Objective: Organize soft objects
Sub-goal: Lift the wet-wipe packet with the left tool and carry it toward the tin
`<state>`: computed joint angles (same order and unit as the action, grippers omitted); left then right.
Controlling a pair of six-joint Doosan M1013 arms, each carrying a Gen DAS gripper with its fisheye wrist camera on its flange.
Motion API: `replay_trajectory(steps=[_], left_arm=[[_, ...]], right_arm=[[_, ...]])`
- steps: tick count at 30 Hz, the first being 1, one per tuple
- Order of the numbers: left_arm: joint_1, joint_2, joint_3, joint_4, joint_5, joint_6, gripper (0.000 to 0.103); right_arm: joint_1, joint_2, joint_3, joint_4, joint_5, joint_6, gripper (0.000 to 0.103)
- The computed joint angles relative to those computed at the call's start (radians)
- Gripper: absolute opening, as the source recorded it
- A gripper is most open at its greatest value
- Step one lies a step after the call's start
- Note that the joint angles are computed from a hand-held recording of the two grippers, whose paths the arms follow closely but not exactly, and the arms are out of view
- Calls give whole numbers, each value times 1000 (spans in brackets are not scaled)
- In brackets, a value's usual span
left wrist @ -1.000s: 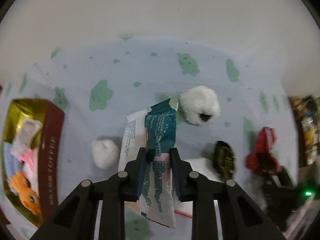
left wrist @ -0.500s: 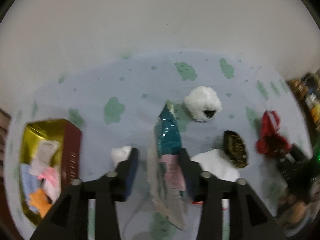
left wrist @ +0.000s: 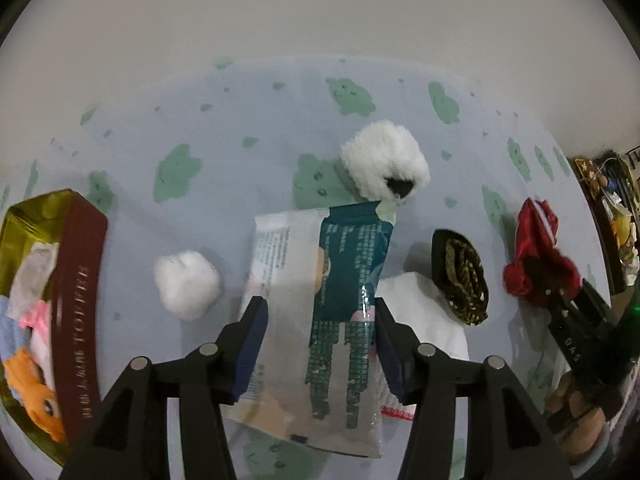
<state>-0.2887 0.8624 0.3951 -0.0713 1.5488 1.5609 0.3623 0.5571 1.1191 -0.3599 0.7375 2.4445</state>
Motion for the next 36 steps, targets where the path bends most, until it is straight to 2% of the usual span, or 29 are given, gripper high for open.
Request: replay_trajectory(steps=[3, 6, 9, 12, 17, 21, 23, 25, 28, 30, 36], left_arm=[[-14, -32, 63, 49, -63, 38, 54], [-16, -38, 72, 54, -78, 78, 54], [-6, -39, 72, 23, -79, 92, 59], [9, -25, 49, -23, -40, 78, 67], [23, -30, 71, -42, -54, 53, 78], [31, -14, 61, -70, -56, 63, 81], [32, 16, 20, -76, -13, 39, 83], [32, 3, 53, -72, -55, 30, 83], [27, -5, 70, -58, -73, 35, 83], [30, -14, 85, -63, -90, 26, 74], [36, -16, 76, -77, -83, -7, 64]], right_arm=[[0, 0, -1, 2, 0, -1, 28], [0, 0, -1, 4, -1, -1, 28], [0, 1, -2, 5, 0, -1, 28], [0, 2, -3, 7, 0, -4, 29], [0, 1, -2, 7, 1, -3, 29], [0, 1, -1, 6, 1, -1, 30], [0, 1, -1, 6, 1, -1, 30], [0, 1, -1, 6, 1, 0, 30], [0, 2, -2, 10, 1, -5, 30], [-1, 2, -2, 10, 1, -5, 30], [0, 3, -4, 7, 5, -5, 31]])
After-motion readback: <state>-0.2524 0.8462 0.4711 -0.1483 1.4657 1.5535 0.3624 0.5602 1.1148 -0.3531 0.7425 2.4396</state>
